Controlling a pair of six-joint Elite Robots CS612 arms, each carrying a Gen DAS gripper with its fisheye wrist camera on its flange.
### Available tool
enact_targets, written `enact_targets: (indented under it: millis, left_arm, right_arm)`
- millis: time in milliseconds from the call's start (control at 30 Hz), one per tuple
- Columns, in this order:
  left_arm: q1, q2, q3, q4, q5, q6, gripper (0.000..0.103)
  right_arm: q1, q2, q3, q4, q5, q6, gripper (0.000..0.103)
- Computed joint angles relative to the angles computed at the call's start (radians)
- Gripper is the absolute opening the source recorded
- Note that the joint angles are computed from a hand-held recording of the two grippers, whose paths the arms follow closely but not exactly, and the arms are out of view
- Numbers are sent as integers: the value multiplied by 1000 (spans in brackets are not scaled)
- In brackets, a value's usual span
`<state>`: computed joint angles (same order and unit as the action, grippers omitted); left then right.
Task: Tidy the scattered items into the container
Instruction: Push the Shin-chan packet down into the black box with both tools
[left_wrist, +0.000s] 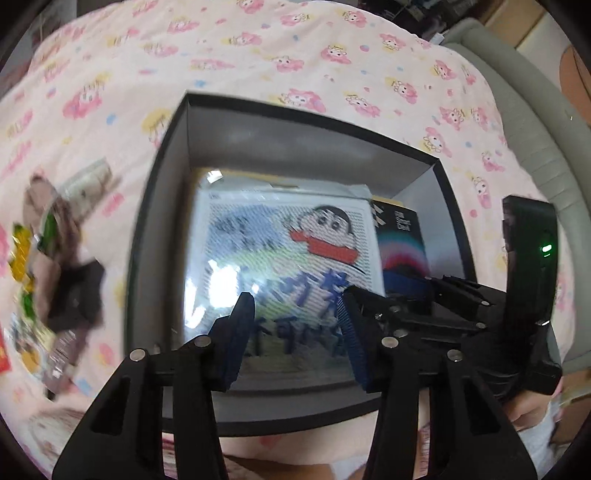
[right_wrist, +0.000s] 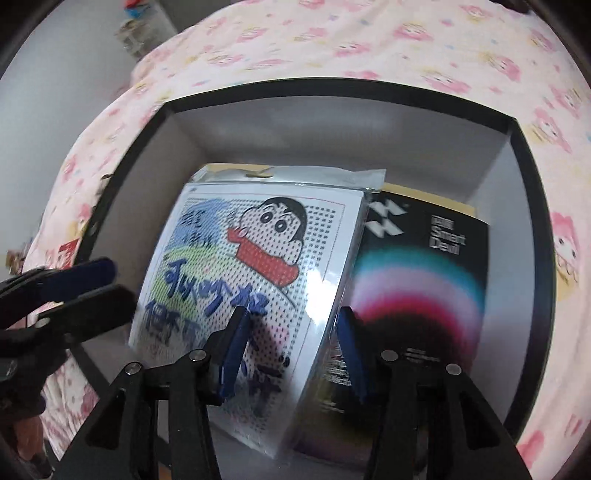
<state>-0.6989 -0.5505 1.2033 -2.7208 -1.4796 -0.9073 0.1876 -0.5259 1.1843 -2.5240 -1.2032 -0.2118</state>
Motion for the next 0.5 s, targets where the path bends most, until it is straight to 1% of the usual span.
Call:
enact_targets:
  millis: [67, 100, 133, 167, 233, 300, 367, 400, 433, 467, 500]
  left_arm:
    - [-3, 12, -11, -14, -27, 3, 48]
    - [-4, 20, -22, -20, -45, 11, 48]
    - [-5, 29, -36, -29, -62, 20, 48]
    - [-6, 37, -49, -32, -72, 27, 48]
    - [-10, 60, -95, -19, -94, 53, 48]
    - [-14, 80, -140, 10, -103, 82, 48]
    - [-19, 104, -190, 48, -117, 108, 48]
    - [-20, 115, -213, 66, -124, 113, 45]
    - [-24, 126, -235, 85, -113, 111, 40]
    - [-28, 133, -252, 109, -90, 115, 39]
    - [-34, 139, -271, 148, -51, 119, 38]
  right_arm:
    - [-15, -14, 28, -38, 42, 26, 44]
    - [-24, -26, 52, -83, 50, 46, 44]
    - [-30, -37, 75, -133, 45, 64, 44]
    - [-35, -52, 103, -199, 23, 87, 44]
    - [-43, -71, 139, -291, -15, 122, 44]
    - [-49, -84, 161, -344, -35, 153, 44]
    - [-43, -69, 123, -331, -57, 181, 44]
    - [-44, -68, 122, -322, -60, 186, 44]
    - [-45, -67, 116, -307, -58, 187, 44]
    - [-47, -63, 102, -285, -52, 188, 44]
    - [-48, -58, 92, -264, -43, 190, 44]
